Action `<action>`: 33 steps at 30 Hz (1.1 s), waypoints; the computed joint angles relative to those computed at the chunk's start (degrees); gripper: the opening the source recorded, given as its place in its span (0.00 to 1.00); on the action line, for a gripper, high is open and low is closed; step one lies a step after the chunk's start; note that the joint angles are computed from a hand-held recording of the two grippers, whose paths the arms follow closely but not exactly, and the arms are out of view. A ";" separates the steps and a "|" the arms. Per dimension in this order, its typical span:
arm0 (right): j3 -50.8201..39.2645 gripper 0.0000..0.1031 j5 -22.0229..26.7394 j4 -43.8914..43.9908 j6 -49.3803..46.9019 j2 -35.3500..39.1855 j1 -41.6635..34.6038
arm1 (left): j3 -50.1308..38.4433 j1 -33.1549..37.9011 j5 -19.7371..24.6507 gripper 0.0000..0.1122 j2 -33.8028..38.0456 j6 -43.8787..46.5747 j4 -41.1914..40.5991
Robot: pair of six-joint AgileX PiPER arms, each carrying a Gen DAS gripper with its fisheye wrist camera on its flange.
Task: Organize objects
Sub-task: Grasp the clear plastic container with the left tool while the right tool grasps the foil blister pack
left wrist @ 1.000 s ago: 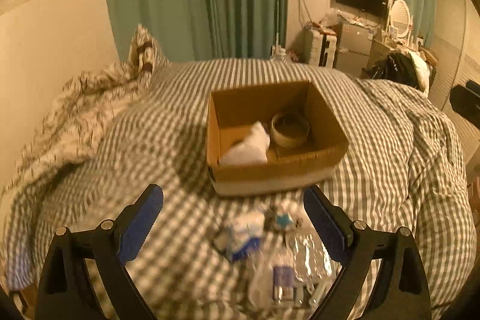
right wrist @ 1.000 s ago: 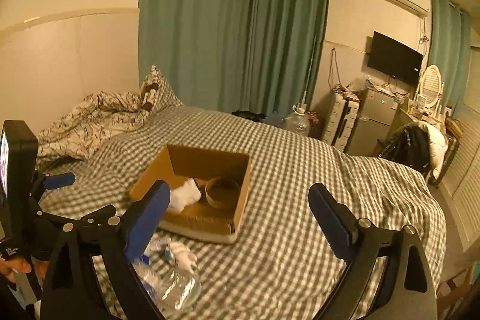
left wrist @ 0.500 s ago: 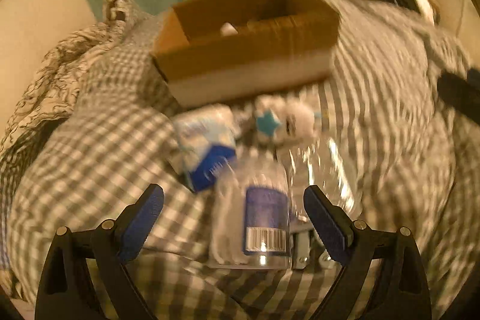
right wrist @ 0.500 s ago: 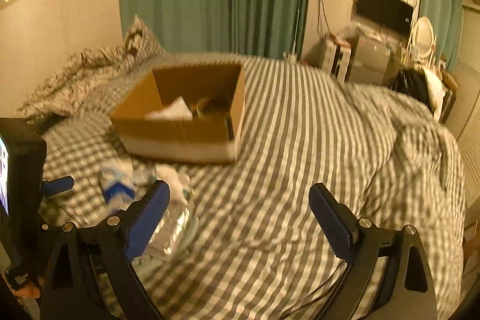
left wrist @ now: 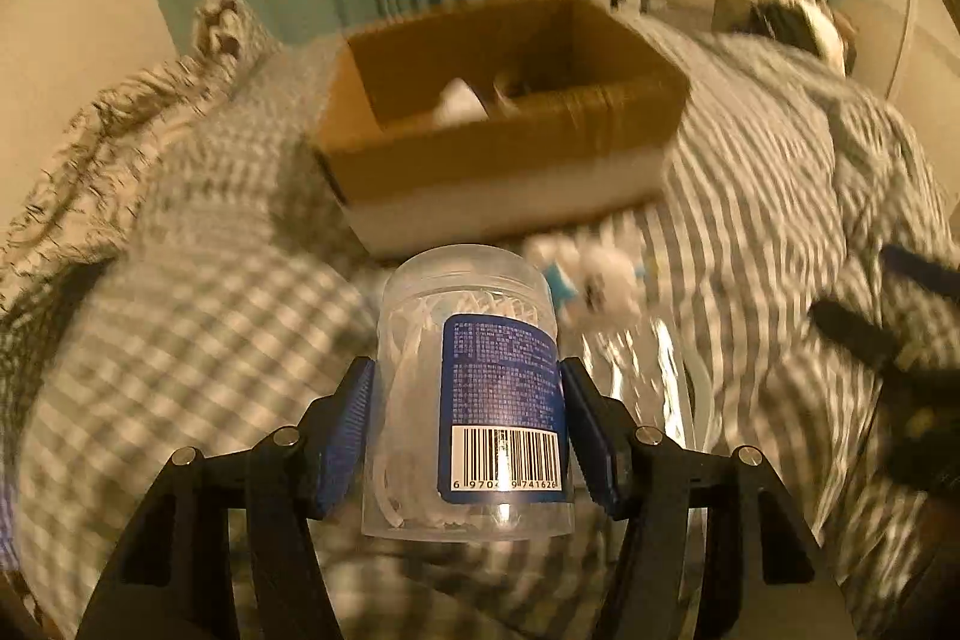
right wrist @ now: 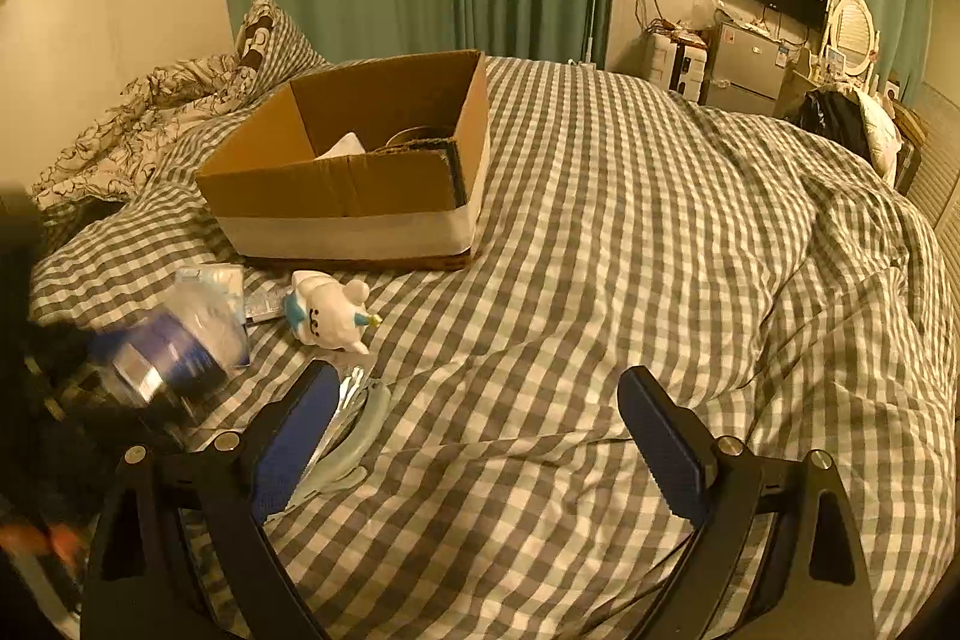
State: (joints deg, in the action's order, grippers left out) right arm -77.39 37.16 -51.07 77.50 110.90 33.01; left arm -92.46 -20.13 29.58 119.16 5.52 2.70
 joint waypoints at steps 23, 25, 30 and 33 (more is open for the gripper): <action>-60.48 0.81 28.51 23.39 -33.38 40.20 3.12 | -13.12 10.66 5.32 0.56 7.82 15.23 -16.29; -58.77 0.75 27.84 21.30 -33.74 39.45 3.90 | -13.52 10.76 5.83 0.56 8.08 15.41 -16.83; -48.57 0.68 22.35 18.89 -30.96 34.08 4.58 | -13.40 10.74 5.87 0.56 7.83 14.91 -16.58; -41.69 0.67 19.61 16.82 -28.90 29.62 5.41 | -12.82 10.46 5.54 0.56 6.98 13.89 -15.43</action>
State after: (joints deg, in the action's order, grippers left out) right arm -119.08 56.77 -34.26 48.60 140.52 38.42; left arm -105.29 -9.67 35.12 126.14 19.42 -12.73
